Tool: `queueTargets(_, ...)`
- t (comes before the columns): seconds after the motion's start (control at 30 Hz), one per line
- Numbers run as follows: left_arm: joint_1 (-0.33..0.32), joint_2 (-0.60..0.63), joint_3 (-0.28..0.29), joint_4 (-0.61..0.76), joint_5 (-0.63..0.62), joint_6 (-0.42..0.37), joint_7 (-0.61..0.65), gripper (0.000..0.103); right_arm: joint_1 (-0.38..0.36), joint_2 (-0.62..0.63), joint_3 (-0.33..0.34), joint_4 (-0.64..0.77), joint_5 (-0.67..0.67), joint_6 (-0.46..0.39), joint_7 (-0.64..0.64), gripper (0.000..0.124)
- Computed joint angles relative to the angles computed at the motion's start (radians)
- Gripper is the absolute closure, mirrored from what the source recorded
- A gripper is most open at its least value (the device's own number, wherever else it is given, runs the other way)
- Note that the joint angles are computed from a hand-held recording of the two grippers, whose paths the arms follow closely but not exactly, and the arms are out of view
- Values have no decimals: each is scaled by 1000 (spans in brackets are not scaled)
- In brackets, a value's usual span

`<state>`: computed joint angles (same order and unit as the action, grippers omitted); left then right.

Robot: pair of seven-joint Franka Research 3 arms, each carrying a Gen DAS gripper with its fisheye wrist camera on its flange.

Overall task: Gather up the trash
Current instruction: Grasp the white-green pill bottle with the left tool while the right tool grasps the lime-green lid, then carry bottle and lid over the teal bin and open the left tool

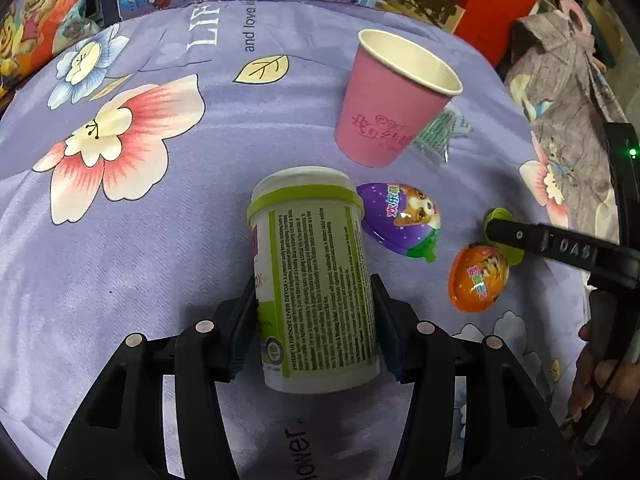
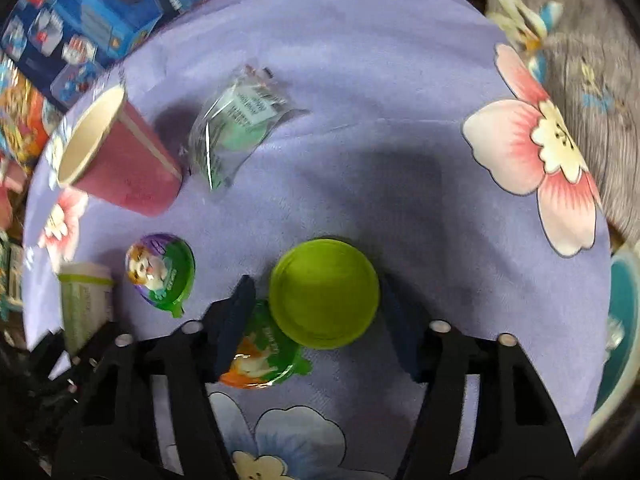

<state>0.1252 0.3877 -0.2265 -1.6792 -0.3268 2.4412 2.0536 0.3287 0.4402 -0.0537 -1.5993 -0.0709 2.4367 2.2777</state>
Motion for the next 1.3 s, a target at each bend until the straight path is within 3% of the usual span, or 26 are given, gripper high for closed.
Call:
queueTargets(0.17, -13, 2, 3, 0, 17, 14, -25, 46, -26, -59, 16, -91, 59, 85, -24, 70)
queueTargets(0.4, -4, -24, 1, -20, 19, 27, -34, 51, -47, -182, 26, -250, 95, 215, -31, 71)
queueTargets(0.67, 9, -128, -31, -89, -135, -5, 130, 51, -76, -336, 40, -450, 133, 344, -23, 71)
queueTargets(0.93, -76, -199, -22, -110, -232, -74, 242, 51, -156, -533, 67, -680, 64, 464, 72, 71)
queueTargets(1.1, -145, -230, -27, -126, -248, -107, 288, 51, -271, -687, 122, -841, 24, 527, 151, 70)
queueTargets(1.3, -228, -257, -42, -148, -262, -141, 332, 51, -387, -844, 180, -991, 50, 544, 166, 71)
